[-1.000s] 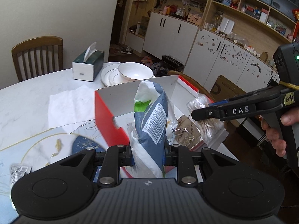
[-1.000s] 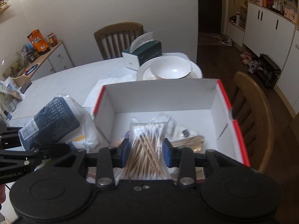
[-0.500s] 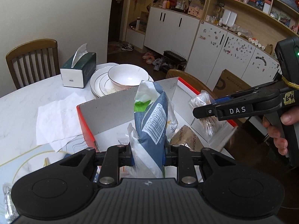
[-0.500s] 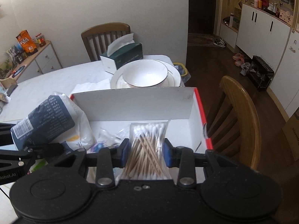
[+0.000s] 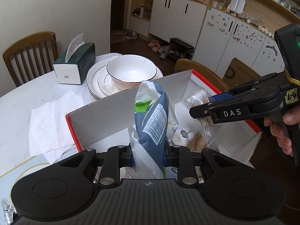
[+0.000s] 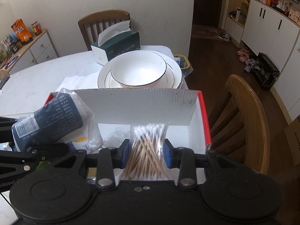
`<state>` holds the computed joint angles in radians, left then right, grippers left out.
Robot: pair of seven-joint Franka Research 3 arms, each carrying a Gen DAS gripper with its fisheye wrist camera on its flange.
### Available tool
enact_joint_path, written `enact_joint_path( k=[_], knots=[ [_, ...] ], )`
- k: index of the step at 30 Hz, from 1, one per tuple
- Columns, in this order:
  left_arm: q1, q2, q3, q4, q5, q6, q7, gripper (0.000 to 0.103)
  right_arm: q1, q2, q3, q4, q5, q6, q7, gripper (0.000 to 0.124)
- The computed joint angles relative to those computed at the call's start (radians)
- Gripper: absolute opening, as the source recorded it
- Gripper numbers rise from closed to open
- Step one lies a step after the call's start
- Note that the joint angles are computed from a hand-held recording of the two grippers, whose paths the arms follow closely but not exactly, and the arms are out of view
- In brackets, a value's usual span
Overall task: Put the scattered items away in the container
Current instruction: 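Carry the cotton swab pack and wipes pack with both grippers over the box, then open the right gripper releasing the swabs while the left gripper releases the wipes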
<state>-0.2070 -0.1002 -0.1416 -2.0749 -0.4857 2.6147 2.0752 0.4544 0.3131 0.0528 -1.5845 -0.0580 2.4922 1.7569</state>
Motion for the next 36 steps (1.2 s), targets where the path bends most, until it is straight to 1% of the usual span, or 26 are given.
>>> enact_joint_path(
  k=[6, 11, 16, 25, 32, 36],
  knots=[
    [0.014, 0.055, -0.014, 0.052, 0.042, -0.039, -0.034, 0.023, -0.002, 0.064, -0.003, 0.078, 0.007, -0.053, -0.025, 0.035],
    [0.030, 0.085, -0.027, 0.085, 0.046, -0.090, -0.054, 0.023, 0.007, 0.113, -0.012, 0.141, -0.001, -0.097, -0.040, 0.035],
    [0.041, 0.104, -0.038, 0.103, 0.057, -0.131, -0.070, 0.023, 0.012, 0.142, -0.020, 0.167, -0.004, -0.130, -0.045, 0.035],
    [0.052, 0.126, -0.049, 0.117, 0.087, -0.156, -0.077, 0.023, 0.011, 0.154, -0.019, 0.165, 0.002, -0.148, -0.081, 0.035],
    [0.059, 0.141, -0.056, 0.131, 0.086, -0.173, -0.070, 0.023, 0.005, 0.144, -0.019, 0.147, 0.012, -0.149, -0.087, 0.036],
    [0.060, 0.148, -0.059, 0.136, 0.092, -0.170, -0.066, 0.023, 0.005, 0.147, -0.019, 0.150, 0.012, -0.152, -0.093, 0.036]
  ],
)
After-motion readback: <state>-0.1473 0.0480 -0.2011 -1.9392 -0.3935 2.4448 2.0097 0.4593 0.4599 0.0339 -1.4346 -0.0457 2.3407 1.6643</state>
